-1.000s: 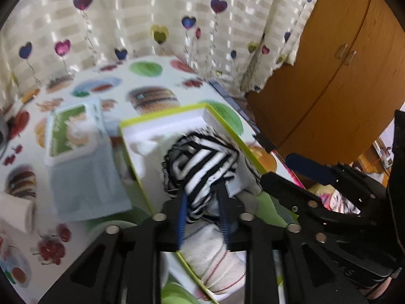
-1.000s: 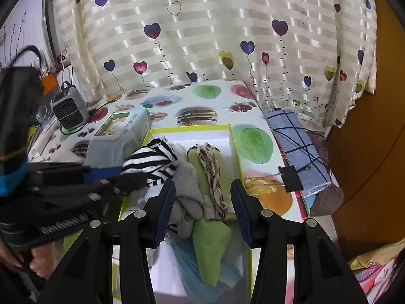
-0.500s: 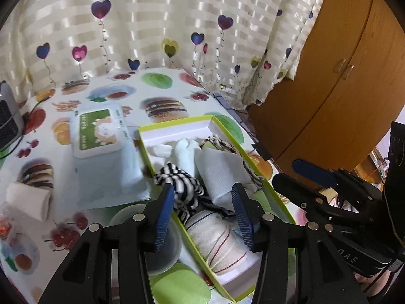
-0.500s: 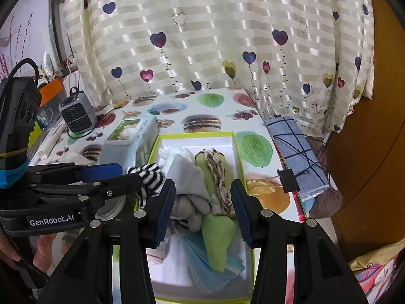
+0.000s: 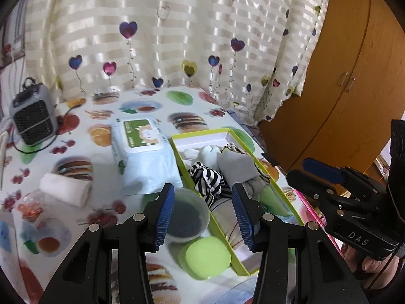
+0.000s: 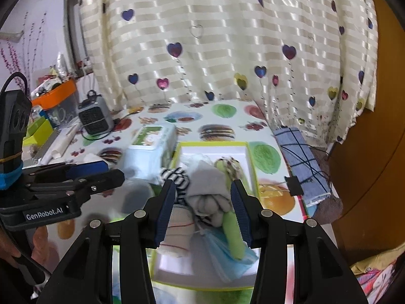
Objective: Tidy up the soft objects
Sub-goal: 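Carry the striped cloth and green towel into the white box and release both, then move both open grippers back toward the white rolled cloth on the table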
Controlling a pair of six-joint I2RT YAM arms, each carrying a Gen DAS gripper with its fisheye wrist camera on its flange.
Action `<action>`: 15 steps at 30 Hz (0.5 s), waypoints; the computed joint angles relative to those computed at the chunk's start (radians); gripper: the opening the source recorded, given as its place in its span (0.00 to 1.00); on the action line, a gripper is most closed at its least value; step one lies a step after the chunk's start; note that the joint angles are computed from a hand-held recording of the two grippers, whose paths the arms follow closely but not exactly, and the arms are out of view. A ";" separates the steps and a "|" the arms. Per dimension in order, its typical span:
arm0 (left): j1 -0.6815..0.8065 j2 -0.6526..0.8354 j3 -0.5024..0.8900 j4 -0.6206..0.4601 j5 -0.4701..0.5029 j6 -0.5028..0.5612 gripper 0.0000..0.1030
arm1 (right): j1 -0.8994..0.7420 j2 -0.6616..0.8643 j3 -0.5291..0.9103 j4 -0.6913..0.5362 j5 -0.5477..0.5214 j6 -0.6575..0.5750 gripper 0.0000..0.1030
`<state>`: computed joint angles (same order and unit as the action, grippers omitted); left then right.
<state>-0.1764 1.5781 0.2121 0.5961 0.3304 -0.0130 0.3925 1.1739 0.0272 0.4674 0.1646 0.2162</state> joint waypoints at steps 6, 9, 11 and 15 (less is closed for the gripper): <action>0.078 -0.155 -0.103 -0.014 -0.015 0.020 0.45 | 0.144 -0.044 0.015 -0.064 0.075 0.056 0.45; 0.123 -0.202 -0.139 -0.018 -0.031 0.027 0.45 | 0.203 -0.035 0.022 -0.061 0.102 0.080 0.45; 0.158 -0.217 -0.153 -0.021 -0.030 0.044 0.45 | 0.240 -0.002 0.035 -0.045 0.118 0.093 0.45; 0.244 -0.197 -0.176 0.002 0.004 0.086 0.45 | 0.297 0.067 0.057 -0.008 0.136 0.108 0.45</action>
